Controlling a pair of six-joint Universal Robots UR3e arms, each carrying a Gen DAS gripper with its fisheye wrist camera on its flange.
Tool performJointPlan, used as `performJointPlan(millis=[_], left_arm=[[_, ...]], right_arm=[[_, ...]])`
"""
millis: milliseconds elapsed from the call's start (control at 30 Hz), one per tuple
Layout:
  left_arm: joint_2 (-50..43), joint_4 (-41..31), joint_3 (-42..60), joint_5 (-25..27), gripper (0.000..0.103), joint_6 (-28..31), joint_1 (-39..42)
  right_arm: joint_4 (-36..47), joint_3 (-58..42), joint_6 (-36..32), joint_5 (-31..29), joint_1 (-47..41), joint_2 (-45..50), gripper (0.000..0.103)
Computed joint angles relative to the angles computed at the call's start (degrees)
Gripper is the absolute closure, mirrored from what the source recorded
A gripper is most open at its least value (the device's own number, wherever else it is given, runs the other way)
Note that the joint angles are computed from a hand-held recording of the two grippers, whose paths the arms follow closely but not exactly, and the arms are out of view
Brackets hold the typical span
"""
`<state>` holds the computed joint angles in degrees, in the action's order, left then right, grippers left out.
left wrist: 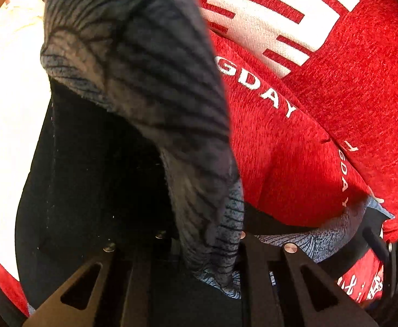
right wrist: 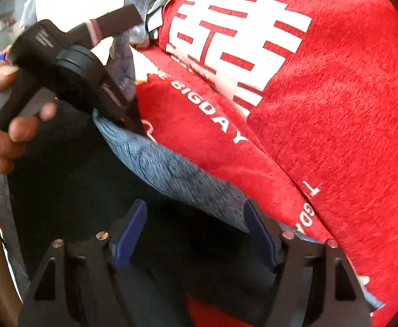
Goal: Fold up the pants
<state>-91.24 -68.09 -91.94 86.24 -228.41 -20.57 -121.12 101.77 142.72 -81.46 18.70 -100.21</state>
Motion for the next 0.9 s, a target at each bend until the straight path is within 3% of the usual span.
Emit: performJointPlan(millis=[200, 300, 333, 400, 500, 633, 700, 767, 833, 900], left_arm=[[-0.2, -1.3, 1.2, 0.3, 0.088, 0.0, -0.4], [-0.8, -2.5, 2.7, 0.4, 0.088, 0.4, -1.1], [-0.2, -3.0, 3.1, 0.8, 0.088, 0.9, -1.5], [1.7, -3.9, 3.0, 0.6, 0.088, 1.8, -1.8], [6.9, -4.7, 3.8, 2.0, 0.088, 2.0, -4.1], [16.4, -5.9, 1.7, 3.0, 0.087, -0.8, -9.1], [20.9, -4.0, -2.7, 4.1, 0.087, -5.3, -13.5], [25.6, -3.3, -8.4, 4.5, 0.087, -10.2, -17.5], [28.1, -1.5, -13.9, 5.1, 0.087, -15.0, -20.9], [33.7, 0.0, -22.2, 1.7, 0.087, -17.7, -20.4]], right_arm=[[6.2, -11.9, -6.6, -3.7, 2.6, 14.1, 0.019], [15.1, -22.1, -7.0, -5.7, 4.4, 22.6, 0.019], [16.8, -23.8, -7.6, -5.4, 4.3, 23.4, 0.034], [19.5, -26.5, -6.1, -5.7, 4.1, 23.4, 0.080], [19.1, -21.4, -4.9, -2.5, 2.1, 14.3, 0.085], [14.8, -10.1, 2.0, -4.4, 4.1, -4.2, 0.086], [13.2, -4.9, 6.4, -12.0, 12.2, -11.8, 0.086], [12.4, -1.8, 12.1, -20.3, 22.4, -14.4, 0.086], [14.1, 1.1, 21.4, -24.7, 31.4, -16.1, 0.087], [14.9, 3.4, 30.4, -27.6, 38.0, -15.7, 0.087]])
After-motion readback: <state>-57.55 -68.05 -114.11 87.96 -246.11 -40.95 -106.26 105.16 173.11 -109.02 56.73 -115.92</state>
